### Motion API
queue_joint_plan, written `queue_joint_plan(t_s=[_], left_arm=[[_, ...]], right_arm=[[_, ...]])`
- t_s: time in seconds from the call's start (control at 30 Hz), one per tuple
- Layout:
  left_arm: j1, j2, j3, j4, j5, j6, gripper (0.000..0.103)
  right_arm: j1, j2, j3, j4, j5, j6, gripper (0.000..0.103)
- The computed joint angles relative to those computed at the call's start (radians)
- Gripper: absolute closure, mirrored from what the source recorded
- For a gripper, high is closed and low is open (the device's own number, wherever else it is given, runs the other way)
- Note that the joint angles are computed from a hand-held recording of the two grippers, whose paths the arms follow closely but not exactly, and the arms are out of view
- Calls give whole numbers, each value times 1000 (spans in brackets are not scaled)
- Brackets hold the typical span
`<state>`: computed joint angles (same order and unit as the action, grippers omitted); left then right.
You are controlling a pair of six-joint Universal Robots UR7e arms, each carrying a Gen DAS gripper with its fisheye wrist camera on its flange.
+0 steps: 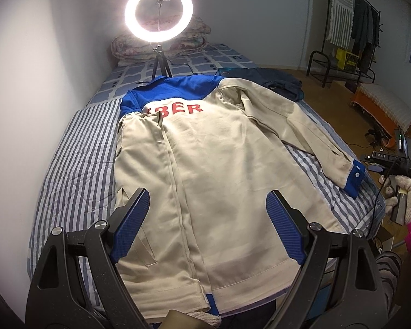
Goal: Fold large clothes
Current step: 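Grasp the blue cuff of the outstretched sleeve with the right tool, then carry the sleeve cuff across the jacket back with the right tool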
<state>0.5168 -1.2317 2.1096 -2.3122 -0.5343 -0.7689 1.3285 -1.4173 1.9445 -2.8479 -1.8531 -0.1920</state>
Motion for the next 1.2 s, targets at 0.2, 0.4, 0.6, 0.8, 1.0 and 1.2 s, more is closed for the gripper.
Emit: queue_joint_plan(t_s=[0.2, 0.4, 0.6, 0.8, 1.0, 1.2], left_arm=[[15, -24, 10, 69, -2, -56, 14], [18, -51, 30, 98, 1, -93, 14], [14, -60, 42, 82, -2, -88, 14], [11, -73, 53, 66, 2, -94, 14], [12, -96, 63, 78, 12, -126, 14], [26, -113, 76, 77, 7, -156, 14]], right_arm=[[31, 24, -18, 31, -52, -40, 90], [95, -18, 23, -48, -64, -145, 103], [169, -68, 55, -94, -20, -177, 103], [281, -70, 95, -112, -30, -288, 103], [388, -63, 160, -87, -30, -407, 103], [458, -7, 229, -2, -35, -522, 103]])
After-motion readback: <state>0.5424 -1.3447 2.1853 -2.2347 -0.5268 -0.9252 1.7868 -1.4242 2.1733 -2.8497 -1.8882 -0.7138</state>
